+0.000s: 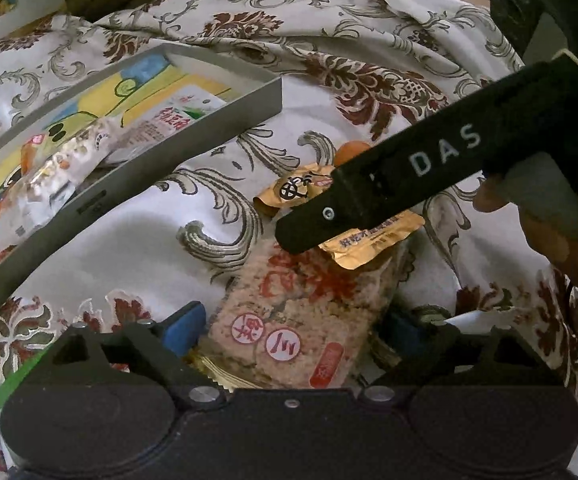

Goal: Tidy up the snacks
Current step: 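Grasp the rice cracker pack with the left tool while the right tool grasps the yellow jerky pack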

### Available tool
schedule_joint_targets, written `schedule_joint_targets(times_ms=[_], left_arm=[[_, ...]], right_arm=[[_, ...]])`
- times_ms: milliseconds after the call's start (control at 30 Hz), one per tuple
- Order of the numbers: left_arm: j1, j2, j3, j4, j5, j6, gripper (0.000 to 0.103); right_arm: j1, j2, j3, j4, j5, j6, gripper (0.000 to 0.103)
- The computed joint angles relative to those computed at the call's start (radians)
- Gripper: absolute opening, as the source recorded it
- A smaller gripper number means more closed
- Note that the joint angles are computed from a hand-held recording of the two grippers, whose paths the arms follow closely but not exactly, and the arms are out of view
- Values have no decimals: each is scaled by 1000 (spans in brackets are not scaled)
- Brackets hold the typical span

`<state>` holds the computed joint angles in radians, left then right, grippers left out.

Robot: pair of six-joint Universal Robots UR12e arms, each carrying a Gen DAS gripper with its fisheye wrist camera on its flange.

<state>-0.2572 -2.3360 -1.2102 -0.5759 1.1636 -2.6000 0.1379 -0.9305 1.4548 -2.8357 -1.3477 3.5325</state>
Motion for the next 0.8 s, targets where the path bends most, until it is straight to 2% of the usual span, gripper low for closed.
schedule_joint_targets(times_ms=[167, 267, 533, 800], left_arm=[[-11, 6, -6, 1, 36, -18, 90], [-15, 11, -6, -9, 54, -40, 89], [-27, 32, -28, -14, 110, -96, 88], [-29, 75, -78, -18, 152, -168, 86]], right_arm=[[16, -3, -14, 48, -58, -42, 75], [20, -6, -12, 48, -59, -59, 69], [36, -18, -3, 50, -101, -68, 67], [40, -35, 16, 34, -78, -108, 64]])
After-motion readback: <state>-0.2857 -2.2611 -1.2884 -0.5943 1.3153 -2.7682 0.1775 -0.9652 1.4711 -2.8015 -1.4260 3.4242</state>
